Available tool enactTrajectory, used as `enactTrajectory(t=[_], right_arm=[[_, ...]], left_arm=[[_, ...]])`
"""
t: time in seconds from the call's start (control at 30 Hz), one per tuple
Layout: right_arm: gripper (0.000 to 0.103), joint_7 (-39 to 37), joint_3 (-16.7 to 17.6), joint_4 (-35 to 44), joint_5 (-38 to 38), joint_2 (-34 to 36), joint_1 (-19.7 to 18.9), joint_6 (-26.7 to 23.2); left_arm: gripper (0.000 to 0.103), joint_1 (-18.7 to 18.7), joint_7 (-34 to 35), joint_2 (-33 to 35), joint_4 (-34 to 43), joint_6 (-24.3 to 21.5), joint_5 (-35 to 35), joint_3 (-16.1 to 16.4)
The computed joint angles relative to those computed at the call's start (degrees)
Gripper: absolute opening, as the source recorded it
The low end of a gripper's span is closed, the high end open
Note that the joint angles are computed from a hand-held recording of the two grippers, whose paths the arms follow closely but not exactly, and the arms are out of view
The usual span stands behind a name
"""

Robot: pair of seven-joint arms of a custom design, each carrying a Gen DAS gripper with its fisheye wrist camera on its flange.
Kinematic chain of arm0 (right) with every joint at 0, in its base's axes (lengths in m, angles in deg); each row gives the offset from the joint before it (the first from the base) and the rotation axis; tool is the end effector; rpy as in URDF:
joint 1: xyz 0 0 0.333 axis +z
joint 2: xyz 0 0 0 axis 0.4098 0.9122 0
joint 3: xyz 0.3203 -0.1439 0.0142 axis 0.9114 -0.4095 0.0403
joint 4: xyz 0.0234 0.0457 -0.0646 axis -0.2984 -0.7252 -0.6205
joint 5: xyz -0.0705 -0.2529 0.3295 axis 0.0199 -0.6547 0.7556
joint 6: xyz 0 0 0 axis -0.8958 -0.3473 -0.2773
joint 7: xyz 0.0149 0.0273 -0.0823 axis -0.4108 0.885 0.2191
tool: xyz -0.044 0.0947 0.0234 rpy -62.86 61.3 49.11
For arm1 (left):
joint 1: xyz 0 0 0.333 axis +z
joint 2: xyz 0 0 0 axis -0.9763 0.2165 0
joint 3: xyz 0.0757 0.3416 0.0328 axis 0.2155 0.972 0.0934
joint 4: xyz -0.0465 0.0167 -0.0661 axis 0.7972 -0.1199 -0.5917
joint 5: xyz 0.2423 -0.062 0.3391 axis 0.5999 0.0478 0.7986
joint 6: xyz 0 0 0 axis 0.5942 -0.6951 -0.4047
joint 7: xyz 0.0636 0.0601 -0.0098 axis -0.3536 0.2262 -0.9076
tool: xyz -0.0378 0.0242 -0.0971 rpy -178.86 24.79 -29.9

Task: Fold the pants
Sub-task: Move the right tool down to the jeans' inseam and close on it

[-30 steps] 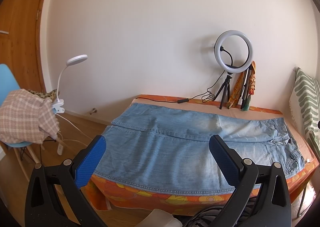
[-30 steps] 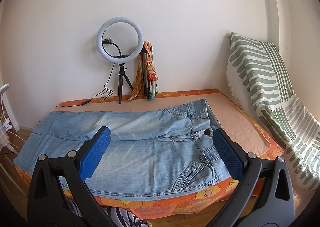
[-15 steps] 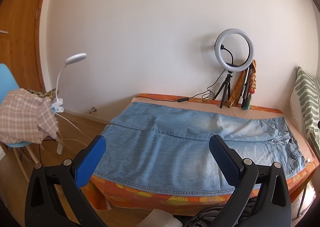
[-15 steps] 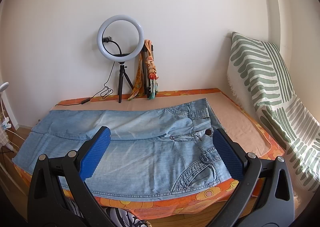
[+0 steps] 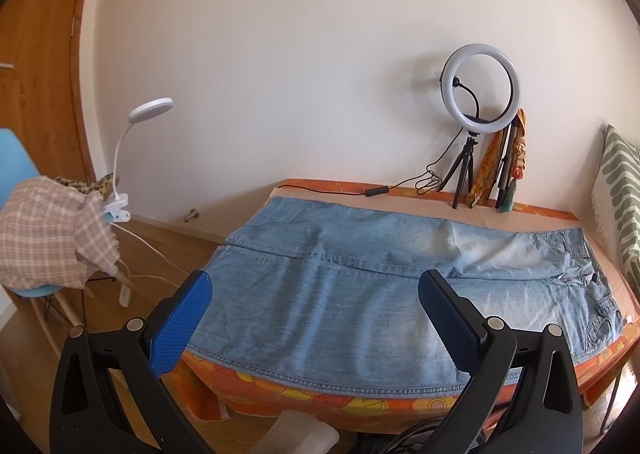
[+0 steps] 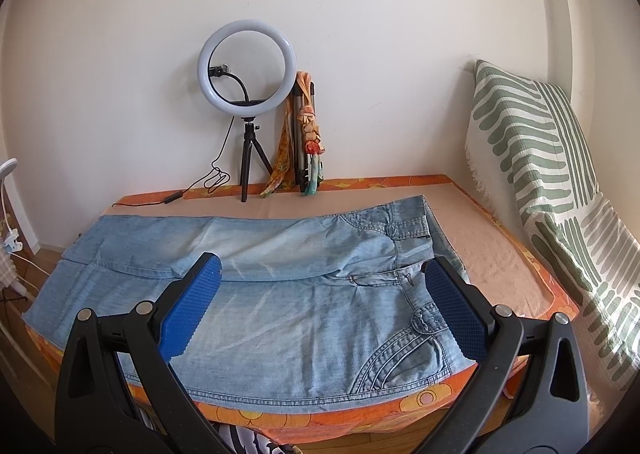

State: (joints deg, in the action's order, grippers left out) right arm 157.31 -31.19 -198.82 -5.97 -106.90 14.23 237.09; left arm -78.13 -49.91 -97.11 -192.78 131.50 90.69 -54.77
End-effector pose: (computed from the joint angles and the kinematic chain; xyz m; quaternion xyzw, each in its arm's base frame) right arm 0.5105 0.0421 0.6438 -0.5259 0.6450 -0.4256 0.3553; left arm 0.5199 -0.2232 0.6433 -0.6485 0.5597 -0.3427 0.3858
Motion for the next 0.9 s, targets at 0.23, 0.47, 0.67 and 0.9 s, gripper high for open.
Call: enactTrajectory(t=[0.23, 0.47, 0.67, 0.9], right_arm=[[0.103, -10.3, -5.2, 4.4, 7.7, 6.7, 5.1, 3.7], [0.103, -43.4, -14.6, 11.7, 38.4, 15.2, 18.1, 4.3], [0.103, -69.0, -11.4, 22.3, 64.3, 23.3, 17.4, -0.6], [0.103, -75.9, -4.6, 36.1, 66.1, 33.6, 11.5, -9.0]], left_arm=[[0.103, -0.4, 3.5, 3.6, 2.1, 2.4, 0.9, 1.5], [0.103, -1.8, 12.2, 9.6, 5.5, 9.7, -7.8, 6.0], [0.103, -4.2, 17.6, 16.0, 12.0, 7.0, -12.1, 9.1], [0.102, -7.1, 27.6, 23.9, 21.1, 2.8, -21.4, 12.5]])
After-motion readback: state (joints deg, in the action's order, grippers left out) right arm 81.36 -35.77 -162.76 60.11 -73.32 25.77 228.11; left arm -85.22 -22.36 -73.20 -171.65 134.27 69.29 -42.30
